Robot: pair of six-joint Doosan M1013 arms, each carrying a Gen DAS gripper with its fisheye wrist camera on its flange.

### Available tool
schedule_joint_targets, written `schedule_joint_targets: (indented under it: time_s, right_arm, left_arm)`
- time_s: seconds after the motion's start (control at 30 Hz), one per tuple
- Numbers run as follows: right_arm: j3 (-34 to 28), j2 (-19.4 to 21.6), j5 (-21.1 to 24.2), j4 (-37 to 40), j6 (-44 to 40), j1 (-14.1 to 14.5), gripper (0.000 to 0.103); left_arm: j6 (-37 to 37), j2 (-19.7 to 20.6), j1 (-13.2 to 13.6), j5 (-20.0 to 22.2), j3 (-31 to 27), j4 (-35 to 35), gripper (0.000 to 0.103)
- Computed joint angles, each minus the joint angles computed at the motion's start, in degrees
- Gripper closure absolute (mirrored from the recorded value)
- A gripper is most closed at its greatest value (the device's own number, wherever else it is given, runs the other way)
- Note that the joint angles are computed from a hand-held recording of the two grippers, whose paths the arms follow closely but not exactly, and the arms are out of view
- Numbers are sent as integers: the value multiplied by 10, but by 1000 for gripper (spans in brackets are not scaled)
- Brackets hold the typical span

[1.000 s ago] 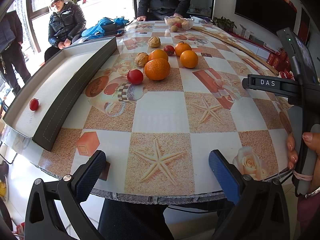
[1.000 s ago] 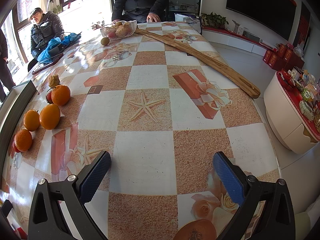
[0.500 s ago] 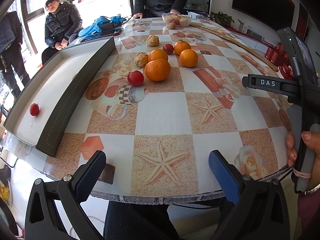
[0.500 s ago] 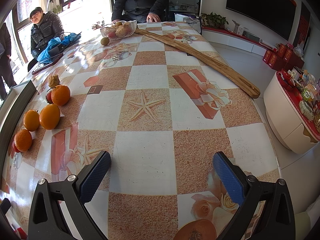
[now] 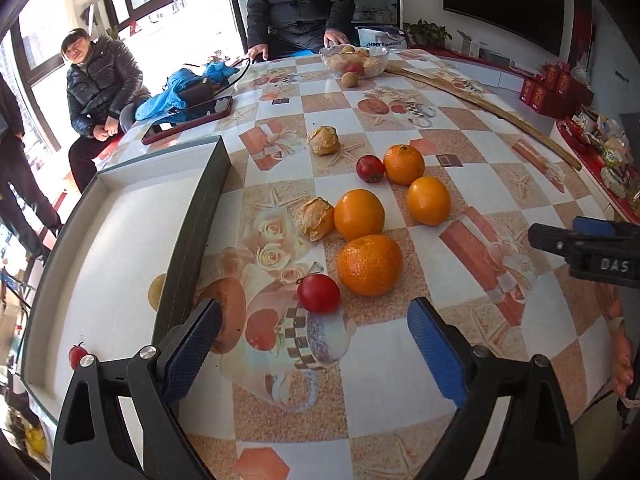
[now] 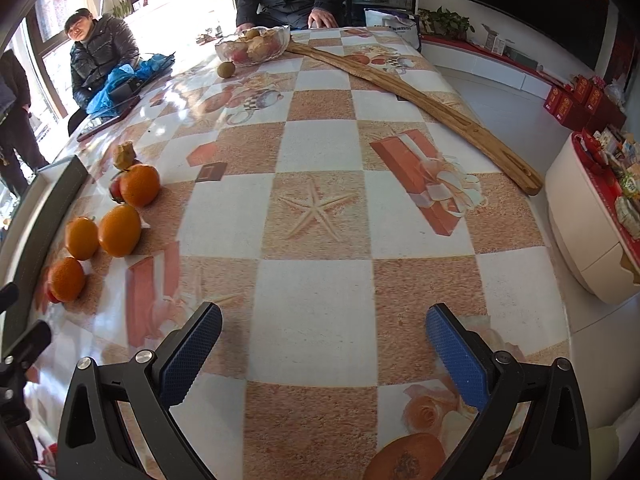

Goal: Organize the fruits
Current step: 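Grasp an orange with the right gripper while the left gripper grasps a red tomato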

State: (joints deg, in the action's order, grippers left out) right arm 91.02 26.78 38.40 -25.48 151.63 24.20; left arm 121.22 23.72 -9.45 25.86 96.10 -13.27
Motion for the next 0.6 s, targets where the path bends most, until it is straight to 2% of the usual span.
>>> schedule_joint_targets:
  time_s: [0.03,0.07,0.27,0.33,0.37,0.4,0.43,0.47,0.5,0.53,0.6]
  right_arm:
    - [0,-2,-33,47,-36,-6,0]
    - [-8,0,-45,79,-68,-8,0]
    - [-111,62,9,114,-204,9,0]
    - [-134,80,21,132,-235,11,9]
    - [-143,87,29,114,-228,14,14]
    - [-150,91,37,90,-218,18,26]
    - [-153,94,39,74,-215,21,32]
    - [-154,94,37,71,-220,22,52]
    - [-153,92,33,76,-229,21,67]
    - [-151,90,31,83,-232,20,67]
    - [-136,81,13,106,-232,14,67]
  left_arm:
    - [-1,6,1,6,-5,7,11]
    - [14,11,4,18,-10,-5,14]
    - [83,27,19,42,-27,-77,20]
    - [99,32,16,41,-32,-90,21]
    - [112,33,15,38,-33,-98,24]
    - [125,35,14,39,-35,-109,26]
    - [135,37,14,43,-38,-119,33]
    - [143,38,13,47,-41,-129,48]
    - [151,40,13,51,-43,-140,61]
    - [152,40,13,54,-44,-145,87]
    - [143,42,15,65,-49,-156,88]
